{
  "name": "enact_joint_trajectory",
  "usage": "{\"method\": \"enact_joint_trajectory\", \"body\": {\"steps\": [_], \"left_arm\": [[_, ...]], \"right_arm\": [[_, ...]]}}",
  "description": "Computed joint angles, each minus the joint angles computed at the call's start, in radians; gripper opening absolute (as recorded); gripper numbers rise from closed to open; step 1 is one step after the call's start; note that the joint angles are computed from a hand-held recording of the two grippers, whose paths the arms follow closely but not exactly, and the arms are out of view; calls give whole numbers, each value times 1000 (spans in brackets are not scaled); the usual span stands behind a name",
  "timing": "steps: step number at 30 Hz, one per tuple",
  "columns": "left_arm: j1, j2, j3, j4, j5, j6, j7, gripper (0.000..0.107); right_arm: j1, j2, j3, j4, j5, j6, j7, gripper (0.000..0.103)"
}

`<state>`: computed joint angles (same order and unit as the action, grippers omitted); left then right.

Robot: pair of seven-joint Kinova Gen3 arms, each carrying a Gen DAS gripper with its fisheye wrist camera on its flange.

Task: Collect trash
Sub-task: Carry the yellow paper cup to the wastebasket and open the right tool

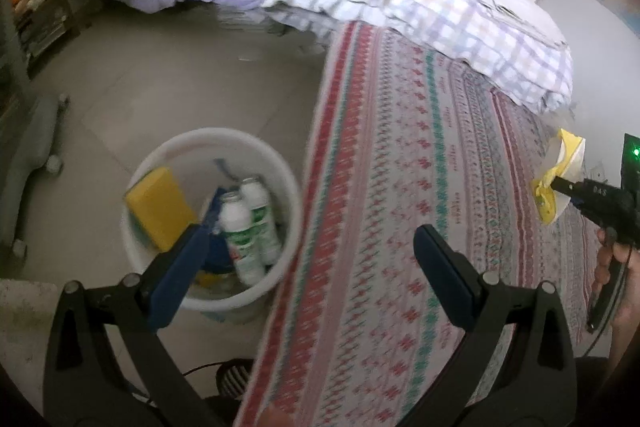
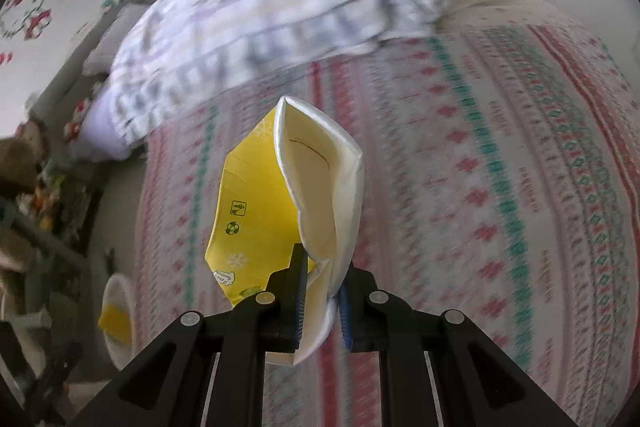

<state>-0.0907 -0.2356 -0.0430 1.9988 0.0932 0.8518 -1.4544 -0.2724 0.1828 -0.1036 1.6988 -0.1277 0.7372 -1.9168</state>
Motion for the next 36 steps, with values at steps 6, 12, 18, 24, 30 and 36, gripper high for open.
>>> {"method": "enact_joint_trajectory", "body": {"steps": [6, 12, 18, 24, 30, 36], "left_arm": [[-34, -69, -69, 41, 13, 11, -46, 102], [-98, -83, -126, 50, 0, 13, -78, 102], [-170, -76, -164, 43, -10, -6, -59, 102], [-206, -68, -184, 51, 6, -13, -66, 102], [-211, -69, -175, 60, 5, -6, -94, 102], [-182, -96, -116, 85, -8, -15, -73, 102]], "right_arm": [[-80, -18, -51, 13, 3, -15, 0, 15], [-174, -4, -108, -1, -26, -42, 19, 15], [-274, 103, -163, -114, -82, -42, 76, 15], [-336, 240, -189, -246, -118, -28, 127, 35], [-368, 212, -126, -217, -61, -55, 72, 65], [-342, 101, -93, -90, 7, -74, 41, 70]]}}
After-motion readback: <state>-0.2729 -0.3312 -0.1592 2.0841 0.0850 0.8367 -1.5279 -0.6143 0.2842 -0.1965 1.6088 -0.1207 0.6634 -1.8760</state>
